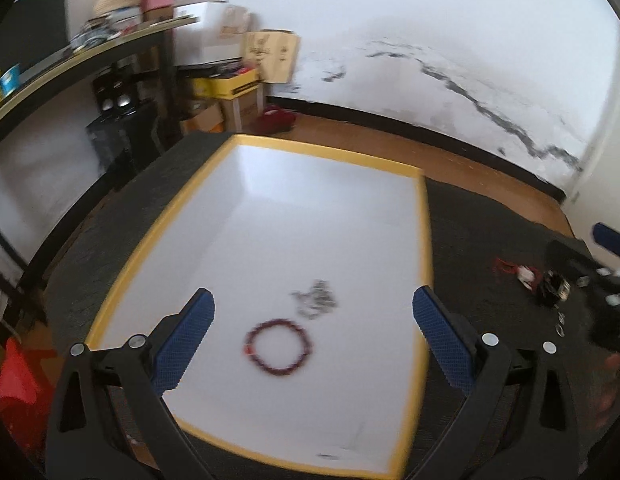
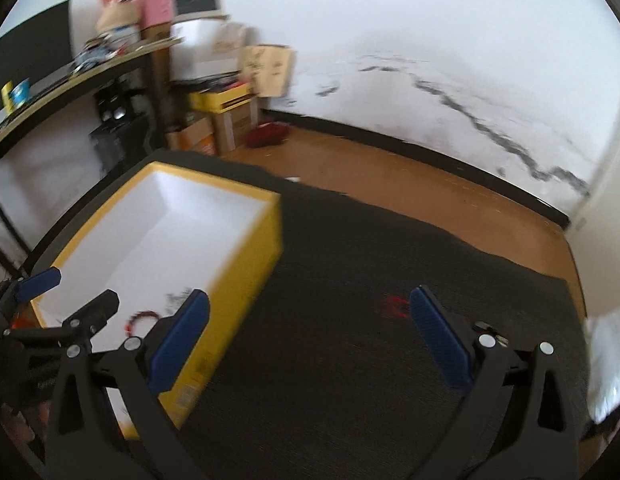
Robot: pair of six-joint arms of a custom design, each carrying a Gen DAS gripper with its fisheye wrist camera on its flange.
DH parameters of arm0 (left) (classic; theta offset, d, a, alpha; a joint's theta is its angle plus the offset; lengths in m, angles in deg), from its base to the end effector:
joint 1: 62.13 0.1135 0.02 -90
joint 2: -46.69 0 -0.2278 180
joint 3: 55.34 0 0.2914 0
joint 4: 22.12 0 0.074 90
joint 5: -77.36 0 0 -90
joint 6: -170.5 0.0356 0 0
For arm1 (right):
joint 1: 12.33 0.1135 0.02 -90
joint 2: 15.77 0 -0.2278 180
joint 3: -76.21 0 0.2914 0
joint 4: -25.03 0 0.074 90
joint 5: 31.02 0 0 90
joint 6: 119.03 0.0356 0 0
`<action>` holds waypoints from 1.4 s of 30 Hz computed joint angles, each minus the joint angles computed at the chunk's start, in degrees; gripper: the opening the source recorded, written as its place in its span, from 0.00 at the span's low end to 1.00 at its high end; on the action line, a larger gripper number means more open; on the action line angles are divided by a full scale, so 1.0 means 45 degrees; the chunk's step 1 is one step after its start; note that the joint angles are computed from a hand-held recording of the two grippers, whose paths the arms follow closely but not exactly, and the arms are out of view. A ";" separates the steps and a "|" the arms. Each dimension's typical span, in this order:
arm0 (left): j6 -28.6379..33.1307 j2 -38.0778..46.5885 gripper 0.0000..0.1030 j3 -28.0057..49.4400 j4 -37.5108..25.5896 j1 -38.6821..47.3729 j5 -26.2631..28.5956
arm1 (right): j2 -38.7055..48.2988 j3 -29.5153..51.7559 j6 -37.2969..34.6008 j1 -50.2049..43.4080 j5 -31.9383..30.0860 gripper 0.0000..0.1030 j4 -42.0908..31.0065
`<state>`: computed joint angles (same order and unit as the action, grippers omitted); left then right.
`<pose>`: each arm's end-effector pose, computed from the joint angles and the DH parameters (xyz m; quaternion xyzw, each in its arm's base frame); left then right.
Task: Organize jewelry
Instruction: 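Move both tools back over the rug toward the red-cord pendant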
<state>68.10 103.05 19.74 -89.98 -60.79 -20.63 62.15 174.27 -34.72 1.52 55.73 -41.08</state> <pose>0.2411 0.0106 0.3140 -0.1360 0.9252 0.0314 0.3529 0.3122 0.0791 0.3578 -0.1677 0.9115 0.0529 0.3719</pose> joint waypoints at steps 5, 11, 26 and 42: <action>-0.0659 0.0867 0.94 0.0425 0.0401 -0.2501 -0.0781 | -0.1560 -0.1275 -0.1241 -0.3153 -0.0959 0.94 -0.0445; -0.1444 0.2968 0.94 0.1637 0.1138 -0.5458 -0.1700 | -0.1913 -0.2229 -0.2891 -0.7173 -0.2389 0.94 -0.0851; -0.0622 0.7664 0.94 0.3690 0.2605 -0.7580 -0.1958 | -0.0837 -0.2070 -0.5049 -1.0230 -0.3724 0.94 -0.1102; -0.0347 0.9963 0.94 0.5098 0.3064 -0.7181 -0.0995 | -0.0307 -0.1581 -0.4698 -0.9634 -0.3457 0.94 -0.1024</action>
<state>66.54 147.89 42.68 -76.19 -93.10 -25.10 60.77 167.15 -55.86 -41.83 40.18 -45.69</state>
